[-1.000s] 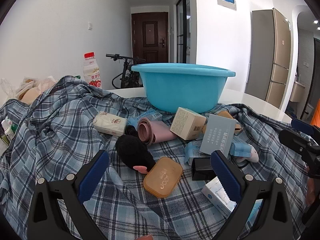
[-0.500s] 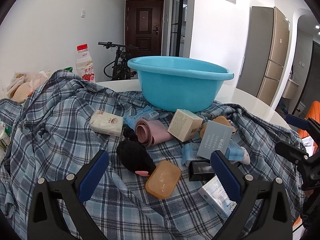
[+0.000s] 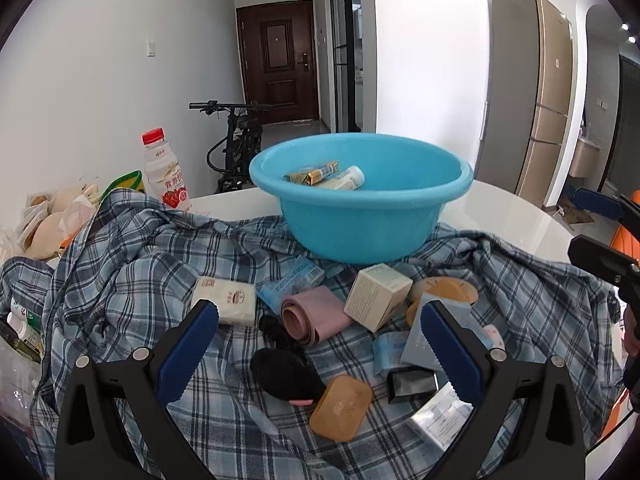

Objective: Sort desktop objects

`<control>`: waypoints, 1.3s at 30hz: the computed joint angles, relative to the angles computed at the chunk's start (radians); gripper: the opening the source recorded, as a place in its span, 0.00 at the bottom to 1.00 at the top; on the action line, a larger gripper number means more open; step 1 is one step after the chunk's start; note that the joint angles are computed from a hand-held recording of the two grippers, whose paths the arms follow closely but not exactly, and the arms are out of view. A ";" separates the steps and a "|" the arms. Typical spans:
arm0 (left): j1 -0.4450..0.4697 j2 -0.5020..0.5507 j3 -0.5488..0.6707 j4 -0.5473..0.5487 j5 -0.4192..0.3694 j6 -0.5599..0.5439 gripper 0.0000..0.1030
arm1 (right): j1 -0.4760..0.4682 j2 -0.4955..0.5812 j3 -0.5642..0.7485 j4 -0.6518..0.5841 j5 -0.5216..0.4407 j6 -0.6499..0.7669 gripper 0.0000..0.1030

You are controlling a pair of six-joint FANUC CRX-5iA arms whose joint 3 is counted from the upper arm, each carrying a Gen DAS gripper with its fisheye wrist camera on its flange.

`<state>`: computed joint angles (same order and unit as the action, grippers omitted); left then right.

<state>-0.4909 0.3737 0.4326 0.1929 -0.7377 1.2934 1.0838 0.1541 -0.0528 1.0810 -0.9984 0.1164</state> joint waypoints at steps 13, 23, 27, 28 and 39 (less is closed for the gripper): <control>0.013 0.074 0.122 0.125 -0.003 -0.044 1.00 | -0.038 0.069 0.118 0.022 -0.131 0.032 1.00; -0.001 0.235 0.375 0.131 -0.078 -0.184 1.00 | -0.128 0.125 0.193 0.020 -0.051 0.136 1.00; -0.014 0.284 0.471 0.082 -0.100 -0.205 1.00 | -0.144 0.156 0.233 0.026 -0.055 0.214 1.00; -0.023 0.298 0.503 0.046 -0.108 -0.204 1.00 | -0.148 0.162 0.243 0.018 -0.050 0.236 1.00; -0.014 0.478 0.841 0.082 -0.295 -0.247 1.00 | -0.169 0.216 0.369 -0.130 -0.059 0.472 1.00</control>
